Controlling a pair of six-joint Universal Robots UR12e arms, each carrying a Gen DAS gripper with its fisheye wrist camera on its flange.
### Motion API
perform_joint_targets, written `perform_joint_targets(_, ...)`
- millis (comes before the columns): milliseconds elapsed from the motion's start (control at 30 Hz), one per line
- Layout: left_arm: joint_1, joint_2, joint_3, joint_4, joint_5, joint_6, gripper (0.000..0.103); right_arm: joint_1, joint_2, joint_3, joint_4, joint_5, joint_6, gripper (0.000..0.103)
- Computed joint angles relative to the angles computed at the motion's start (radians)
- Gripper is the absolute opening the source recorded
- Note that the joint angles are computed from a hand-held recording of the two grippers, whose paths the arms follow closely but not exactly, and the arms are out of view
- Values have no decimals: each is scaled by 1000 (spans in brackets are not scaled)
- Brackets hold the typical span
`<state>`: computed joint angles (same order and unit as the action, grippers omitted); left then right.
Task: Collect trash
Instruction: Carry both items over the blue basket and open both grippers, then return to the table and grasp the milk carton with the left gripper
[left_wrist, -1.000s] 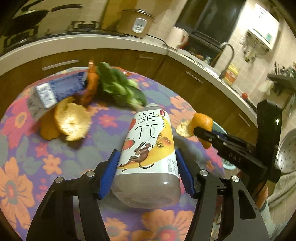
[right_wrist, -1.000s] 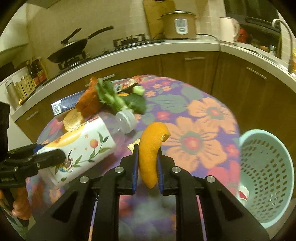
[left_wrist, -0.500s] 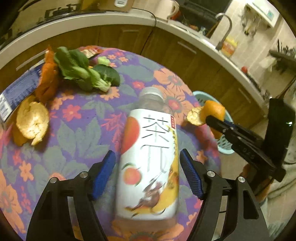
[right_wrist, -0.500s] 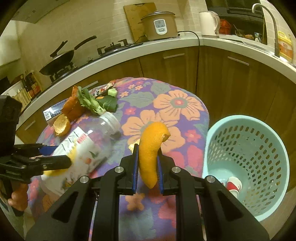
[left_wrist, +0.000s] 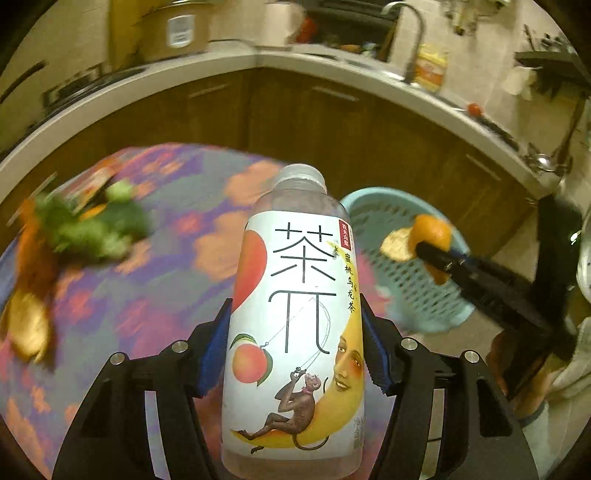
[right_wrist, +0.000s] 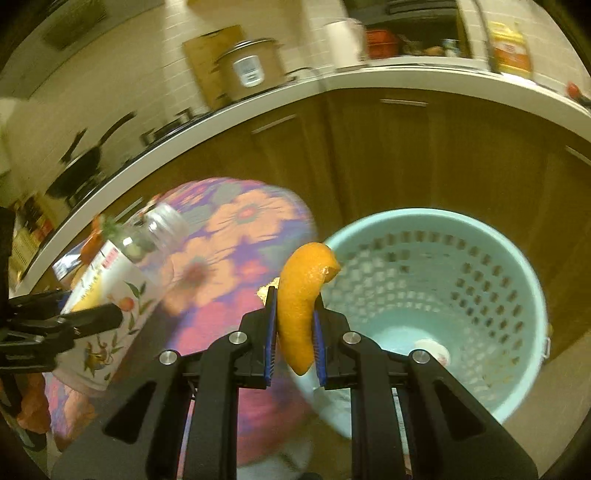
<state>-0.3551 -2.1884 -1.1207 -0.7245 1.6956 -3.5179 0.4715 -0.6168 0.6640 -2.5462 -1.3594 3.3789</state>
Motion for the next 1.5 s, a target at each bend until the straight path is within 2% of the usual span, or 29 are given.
perform_joint_targets(100,-13,-62,95,-11,-34,9,60,-16,-12,32,-12,-37,26,14)
perform_joint_targets(333,-29,-221,341,-111,-120,29,60,-44,-14,60,22,-74,93,14)
perform_joint_targets(600,-23,-357,550,-236,-226,-9,61,-58,26,-6,180,-77,136,14)
perform_joint_targets(667,-19,-381,587,-263,-246,-24,61,-59,36,-23,208,-80,142,16)
perform_joint_targets(800,-19,-406,626,-293,-238,-24,61,-62,41,-33,230,-69,153,17)
perform_joint_targets(933,-17,-396,607,-279,-249,-18,62,-65,38,-30,230,-62,151,24)
perform_joint_targets(1133,-16,-353,537,-232,-252,3,62,-63,9,16,192,-64,149,25)
perform_joint_targets(1333,-12,-257,373,-78,-272,-5,62,-51,-19,40,133,-74,118,25)
perform_joint_targets(1500,-10,-150,196,125,-254,-12,63,-29,-41,50,59,-72,72,25)
